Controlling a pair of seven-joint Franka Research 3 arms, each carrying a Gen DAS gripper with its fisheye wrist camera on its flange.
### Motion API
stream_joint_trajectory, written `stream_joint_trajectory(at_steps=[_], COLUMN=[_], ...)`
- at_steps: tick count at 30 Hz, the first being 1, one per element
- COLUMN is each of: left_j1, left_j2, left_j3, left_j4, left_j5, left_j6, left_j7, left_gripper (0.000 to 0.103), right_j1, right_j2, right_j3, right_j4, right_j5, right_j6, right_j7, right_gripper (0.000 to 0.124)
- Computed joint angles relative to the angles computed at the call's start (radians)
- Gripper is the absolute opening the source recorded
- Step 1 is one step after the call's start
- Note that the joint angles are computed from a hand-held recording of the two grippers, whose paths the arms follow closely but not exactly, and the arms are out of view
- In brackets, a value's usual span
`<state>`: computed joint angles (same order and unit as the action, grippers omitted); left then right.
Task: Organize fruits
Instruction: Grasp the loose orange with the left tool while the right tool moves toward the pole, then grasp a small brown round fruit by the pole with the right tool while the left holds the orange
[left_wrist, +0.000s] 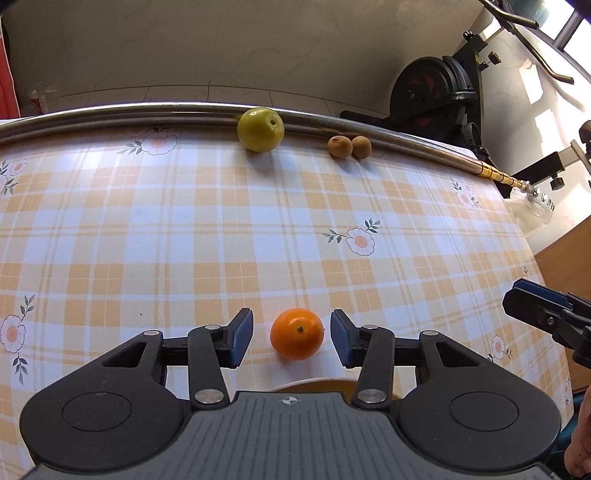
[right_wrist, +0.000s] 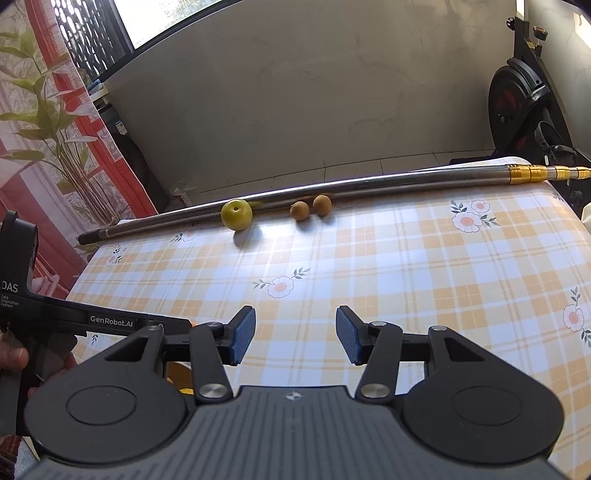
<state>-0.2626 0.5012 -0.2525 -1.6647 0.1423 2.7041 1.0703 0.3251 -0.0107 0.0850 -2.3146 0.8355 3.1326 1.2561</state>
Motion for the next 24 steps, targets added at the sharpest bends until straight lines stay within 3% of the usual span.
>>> stream_joint_trajectory(at_steps=[11,13,15,24], left_j1=[-0.011,-0.007,0.013,0.026], left_j2=[0.049,0.041,0.034,-0.037], left_j3=[-0.003,-0.003,-0.020,0.001], left_j4=[0.051,0.033,0.010,-0.085], left_j5=[0.000,-0.005,-0.027,-0.030], left_j6=[-0.052,-0.030,0.004,0.089], left_j7=[0.017,0.012,0.028,-0.049], left_gripper=[0.048,0.045,0.037,0.037], right_j1=[-0.023,-0.027,-0.031,-0.066], right_j2=[0.021,0.026,0.028,0.080], right_j3=[-0.004,-0.004,-0.002,0.029], right_j4=[0.021,0.026,0.029,0.104], right_j5=[-0.026,-0.050,-0.057,0.018], right_j6=[-0.036,-0.039,-0.039,-0.013], right_j7=[-0.007,0.002,0.000,-0.115], right_gripper=[0.053,0.053,0.053,0.053])
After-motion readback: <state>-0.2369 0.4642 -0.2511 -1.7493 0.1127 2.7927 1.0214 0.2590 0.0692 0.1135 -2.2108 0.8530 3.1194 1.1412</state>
